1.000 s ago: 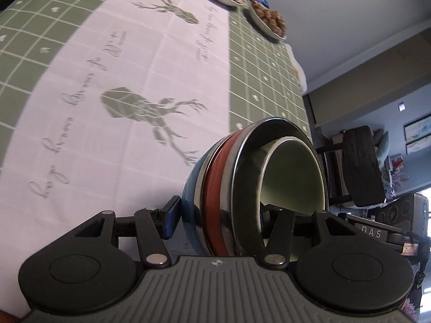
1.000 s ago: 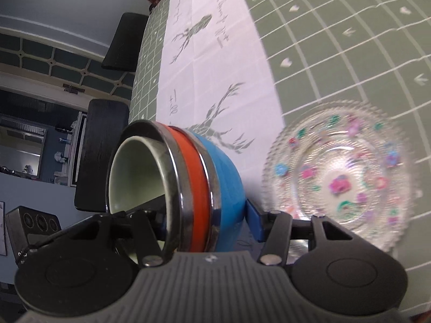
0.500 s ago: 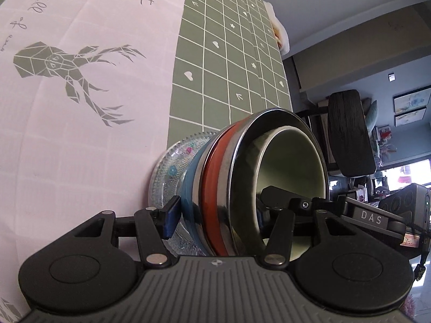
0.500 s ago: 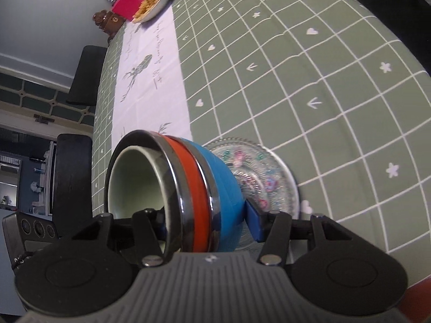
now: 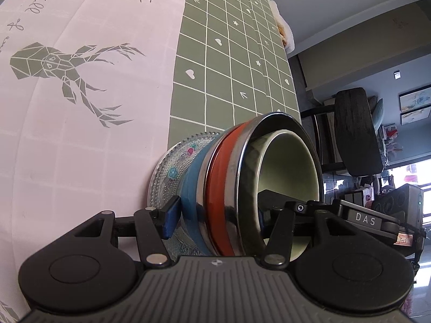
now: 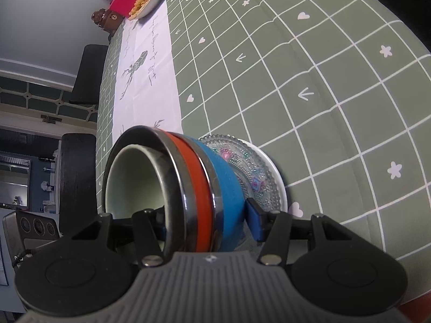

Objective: Organize plates and bowls
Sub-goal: 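Lift the bowl stack with both tools and carry it onto the plates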

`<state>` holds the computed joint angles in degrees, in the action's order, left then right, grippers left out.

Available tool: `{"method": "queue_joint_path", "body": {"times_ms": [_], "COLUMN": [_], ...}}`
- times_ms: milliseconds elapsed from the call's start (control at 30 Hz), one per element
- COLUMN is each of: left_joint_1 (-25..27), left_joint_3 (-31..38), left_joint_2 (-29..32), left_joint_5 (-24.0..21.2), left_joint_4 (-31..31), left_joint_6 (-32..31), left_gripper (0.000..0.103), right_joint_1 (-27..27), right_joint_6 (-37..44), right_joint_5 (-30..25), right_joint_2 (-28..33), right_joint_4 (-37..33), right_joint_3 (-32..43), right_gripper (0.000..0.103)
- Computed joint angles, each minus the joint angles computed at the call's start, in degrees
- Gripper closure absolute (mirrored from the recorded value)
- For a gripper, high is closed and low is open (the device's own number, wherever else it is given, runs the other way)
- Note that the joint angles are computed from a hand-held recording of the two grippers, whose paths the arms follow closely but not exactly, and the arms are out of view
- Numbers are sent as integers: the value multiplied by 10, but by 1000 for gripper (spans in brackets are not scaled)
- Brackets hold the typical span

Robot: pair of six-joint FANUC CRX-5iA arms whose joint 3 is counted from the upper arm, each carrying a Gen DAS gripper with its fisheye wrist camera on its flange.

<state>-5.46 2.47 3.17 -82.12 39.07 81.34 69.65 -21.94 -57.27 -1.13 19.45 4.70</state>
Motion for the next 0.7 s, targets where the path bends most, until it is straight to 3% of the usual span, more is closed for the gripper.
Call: {"method": "queue_joint_path", "body": {"times_ms": [433,700], "left_joint_1": [-2,9], "left_joint_3": [-4,-27], "left_joint_2": [-7,-12], "left_joint_5": [1,7], "left_joint_4": [-4,23], "left_joint_6": [6,-8], "left_gripper": [42,41], "right_joint_1": [9,9], "right_joint_6": [-18,21], "right_joint_5": [12,-1], "right_joint_2": [-10,2], "right_joint_4": [20,14], "right_joint_3": [-20,-2], "right_gripper": [49,47]}}
